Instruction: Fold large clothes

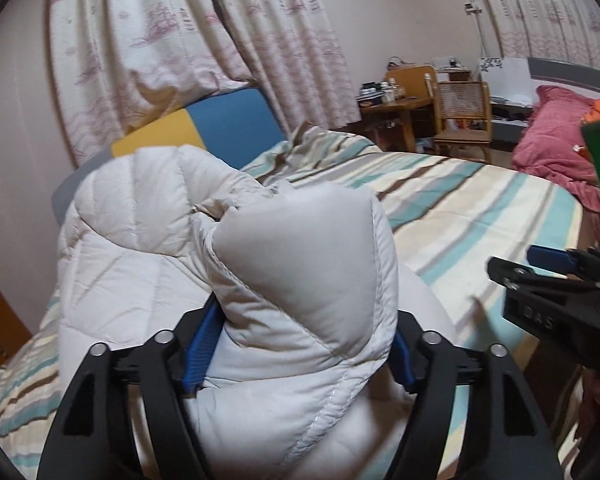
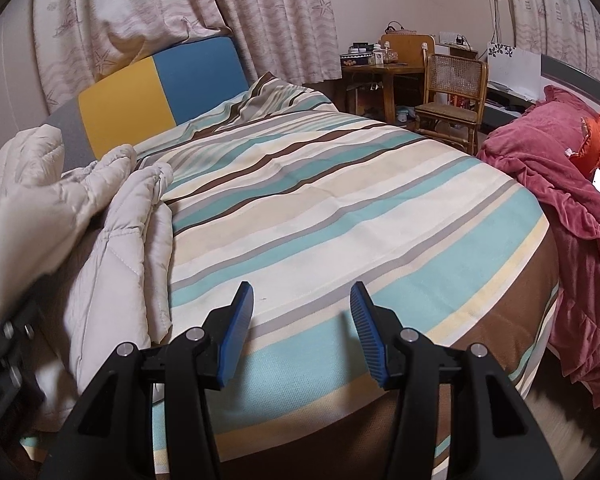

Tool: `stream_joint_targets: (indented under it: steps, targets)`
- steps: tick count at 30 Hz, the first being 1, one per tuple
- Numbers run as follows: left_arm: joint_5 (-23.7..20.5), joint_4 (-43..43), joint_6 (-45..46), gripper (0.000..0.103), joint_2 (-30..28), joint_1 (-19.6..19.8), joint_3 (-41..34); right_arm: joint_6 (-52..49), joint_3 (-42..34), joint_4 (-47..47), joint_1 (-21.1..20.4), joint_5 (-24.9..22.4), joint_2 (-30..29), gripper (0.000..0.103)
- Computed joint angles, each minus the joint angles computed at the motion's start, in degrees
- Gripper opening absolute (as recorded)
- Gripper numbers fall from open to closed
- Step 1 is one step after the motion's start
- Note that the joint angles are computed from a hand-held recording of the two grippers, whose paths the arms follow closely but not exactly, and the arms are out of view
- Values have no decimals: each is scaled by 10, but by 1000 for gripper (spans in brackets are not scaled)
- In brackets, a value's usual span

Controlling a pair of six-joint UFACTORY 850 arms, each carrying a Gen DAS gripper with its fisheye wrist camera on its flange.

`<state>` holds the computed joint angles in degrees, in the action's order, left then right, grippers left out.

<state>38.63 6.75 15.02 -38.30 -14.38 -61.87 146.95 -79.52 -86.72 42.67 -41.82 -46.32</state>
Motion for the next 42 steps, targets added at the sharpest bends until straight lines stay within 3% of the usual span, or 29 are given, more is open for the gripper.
stream_joint_targets:
  steps: [6, 11, 16, 21, 23, 27, 32, 35, 39, 42]
  targets:
    - [14, 141, -119, 75, 13, 23, 25, 4, 0, -4, -1, 4, 1, 50]
    - [44, 285, -278, 83, 45, 55, 45, 8, -1, -17, 1, 5, 2, 51]
    - [84, 327, -340, 83, 81, 82, 74, 3, -1, -33, 4, 3, 8, 52]
    - [124, 278, -374, 83, 100, 132, 91, 2, -2, -51, 6, -4, 16, 53]
    - [104, 232, -416, 83, 90, 155, 75, 2, -4, -58, 5, -3, 18, 54]
    - [-10, 111, -522, 83, 42, 193, 1, -23, -21, -68, 3, 0, 16, 54]
    - [-119, 172, -649, 83, -24, 206, -96, -113, -63, -12, -5, -2, -1, 55]
    - [-119, 268, -711, 82, -40, 196, -121, -148, -80, 13, -15, 6, -7, 56]
    - [-111, 299, -689, 80, -37, 167, -130, -137, -79, -2, -25, 7, 1, 56]
    - [-142, 282, -621, 80, -38, 138, -149, -124, -79, -29, -29, 7, 10, 56]
